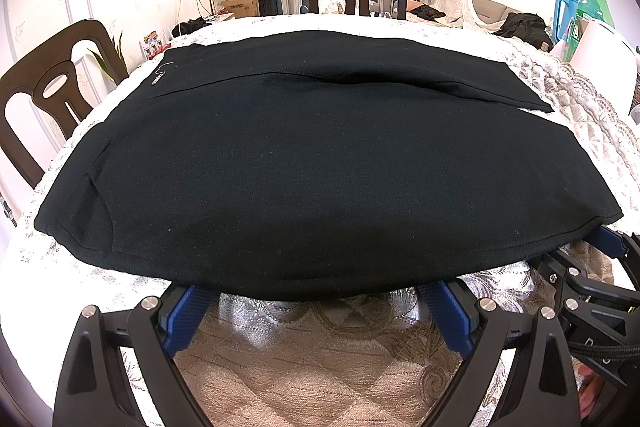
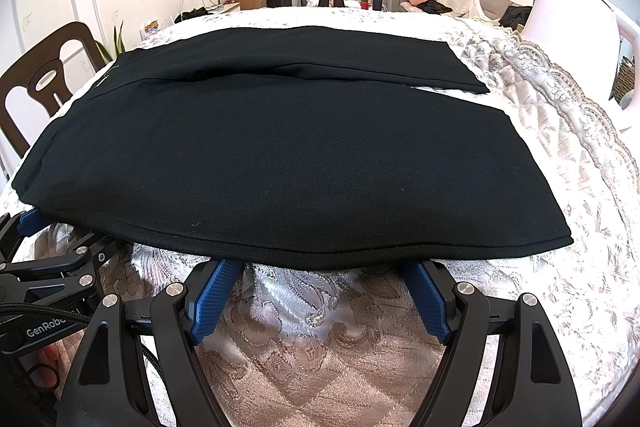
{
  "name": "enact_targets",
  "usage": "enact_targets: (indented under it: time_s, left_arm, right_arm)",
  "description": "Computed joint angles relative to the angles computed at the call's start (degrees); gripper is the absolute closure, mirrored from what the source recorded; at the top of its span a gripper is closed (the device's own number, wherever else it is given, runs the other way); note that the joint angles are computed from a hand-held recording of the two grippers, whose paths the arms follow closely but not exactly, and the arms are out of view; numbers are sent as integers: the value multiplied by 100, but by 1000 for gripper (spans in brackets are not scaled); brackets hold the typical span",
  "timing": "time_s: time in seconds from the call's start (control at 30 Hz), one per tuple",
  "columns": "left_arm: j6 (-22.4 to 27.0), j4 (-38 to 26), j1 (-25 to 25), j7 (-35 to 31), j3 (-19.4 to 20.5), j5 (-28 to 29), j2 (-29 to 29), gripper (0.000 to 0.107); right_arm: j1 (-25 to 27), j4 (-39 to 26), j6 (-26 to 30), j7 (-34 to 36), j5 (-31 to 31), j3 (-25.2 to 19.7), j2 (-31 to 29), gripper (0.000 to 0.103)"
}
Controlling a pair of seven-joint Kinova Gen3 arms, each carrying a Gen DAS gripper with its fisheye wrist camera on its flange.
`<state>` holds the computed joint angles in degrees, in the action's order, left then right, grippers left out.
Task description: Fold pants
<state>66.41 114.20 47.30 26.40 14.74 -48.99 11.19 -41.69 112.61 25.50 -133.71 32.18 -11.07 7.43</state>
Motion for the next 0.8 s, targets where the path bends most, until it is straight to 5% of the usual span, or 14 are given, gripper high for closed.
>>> enact_targets:
  time_s: [0.8]
  left_arm:
    - [-308,211,-85,-325,86,-8,-267,10]
  right_arm:
    - [58,-65,42,221,-153,-22,-2,25]
